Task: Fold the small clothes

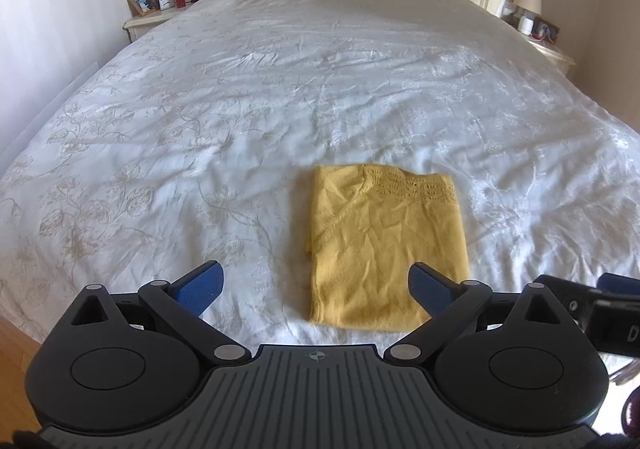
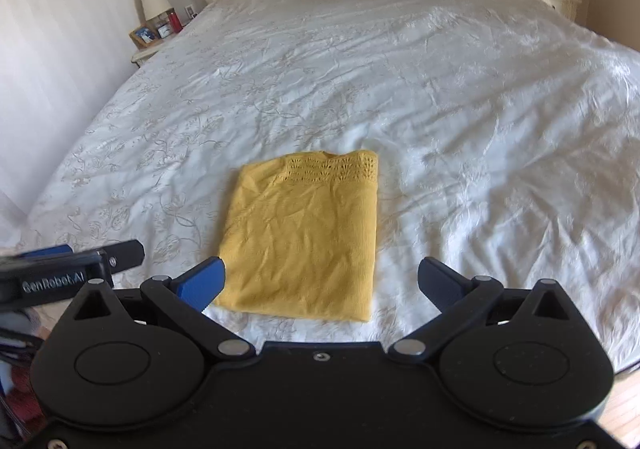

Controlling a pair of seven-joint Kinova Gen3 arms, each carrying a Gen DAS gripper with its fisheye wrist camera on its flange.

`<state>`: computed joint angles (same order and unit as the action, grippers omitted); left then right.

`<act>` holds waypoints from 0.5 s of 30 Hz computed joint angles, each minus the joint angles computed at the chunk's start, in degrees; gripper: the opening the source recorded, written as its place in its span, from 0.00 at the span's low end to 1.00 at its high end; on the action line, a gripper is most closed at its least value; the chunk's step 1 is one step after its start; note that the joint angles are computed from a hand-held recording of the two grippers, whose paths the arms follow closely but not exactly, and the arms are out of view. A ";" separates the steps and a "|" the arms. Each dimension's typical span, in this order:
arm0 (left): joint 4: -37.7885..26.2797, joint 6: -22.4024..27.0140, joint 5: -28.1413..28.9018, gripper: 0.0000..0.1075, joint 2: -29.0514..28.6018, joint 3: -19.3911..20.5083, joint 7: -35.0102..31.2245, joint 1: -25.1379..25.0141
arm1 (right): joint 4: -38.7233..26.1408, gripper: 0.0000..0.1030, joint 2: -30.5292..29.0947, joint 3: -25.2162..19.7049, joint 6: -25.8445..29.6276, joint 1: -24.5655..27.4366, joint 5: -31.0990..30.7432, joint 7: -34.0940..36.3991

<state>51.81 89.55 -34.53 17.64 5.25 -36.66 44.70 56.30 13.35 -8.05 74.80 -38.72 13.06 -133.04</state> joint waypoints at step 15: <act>-2.09 4.48 3.52 0.93 1.13 0.66 0.83 1.22 | 0.85 0.99 -1.83 -0.49 4.08 -4.79 10.30 -2.71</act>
<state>49.72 94.04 -31.01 18.77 5.91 -35.82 45.91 57.15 11.53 -8.53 78.88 -43.52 23.36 -135.75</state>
